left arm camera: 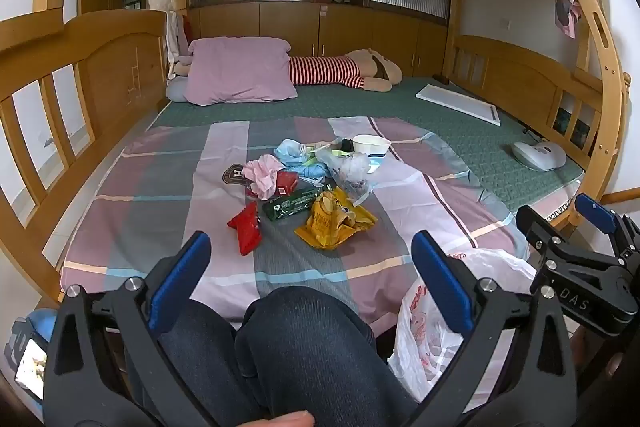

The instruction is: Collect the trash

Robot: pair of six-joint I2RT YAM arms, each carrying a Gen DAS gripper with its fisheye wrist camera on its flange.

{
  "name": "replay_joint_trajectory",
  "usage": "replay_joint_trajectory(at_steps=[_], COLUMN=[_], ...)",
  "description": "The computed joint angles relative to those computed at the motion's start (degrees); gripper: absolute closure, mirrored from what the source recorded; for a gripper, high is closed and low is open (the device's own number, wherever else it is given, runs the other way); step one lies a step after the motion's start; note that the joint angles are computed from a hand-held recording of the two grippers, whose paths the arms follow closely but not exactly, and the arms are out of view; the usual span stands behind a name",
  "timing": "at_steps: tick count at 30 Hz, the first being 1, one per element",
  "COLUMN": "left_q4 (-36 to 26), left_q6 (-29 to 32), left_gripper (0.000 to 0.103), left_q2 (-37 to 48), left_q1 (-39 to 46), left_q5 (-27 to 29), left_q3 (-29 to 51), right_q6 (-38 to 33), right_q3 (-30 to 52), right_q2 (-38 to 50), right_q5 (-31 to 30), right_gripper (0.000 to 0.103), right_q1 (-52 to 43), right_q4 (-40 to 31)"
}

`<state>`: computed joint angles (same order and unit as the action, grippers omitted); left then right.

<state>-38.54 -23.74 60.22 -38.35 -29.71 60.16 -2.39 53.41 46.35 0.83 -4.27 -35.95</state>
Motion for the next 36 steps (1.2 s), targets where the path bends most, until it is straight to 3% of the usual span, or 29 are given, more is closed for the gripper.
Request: replay_joint_trajectory(at_steps=[36], left_q4=[0.0], left_q6=[-0.6], left_gripper=[0.003], left_q2=[-0.2], left_q1=[-0.3], left_q5=[0.0], left_q3=[-0.6], right_q6=[0.1], right_q3=[0.0], right_q2=[0.2], right_q5=[-0.7], right_gripper=[0.003], right_q1=[-0.9], right_q4=[0.1])
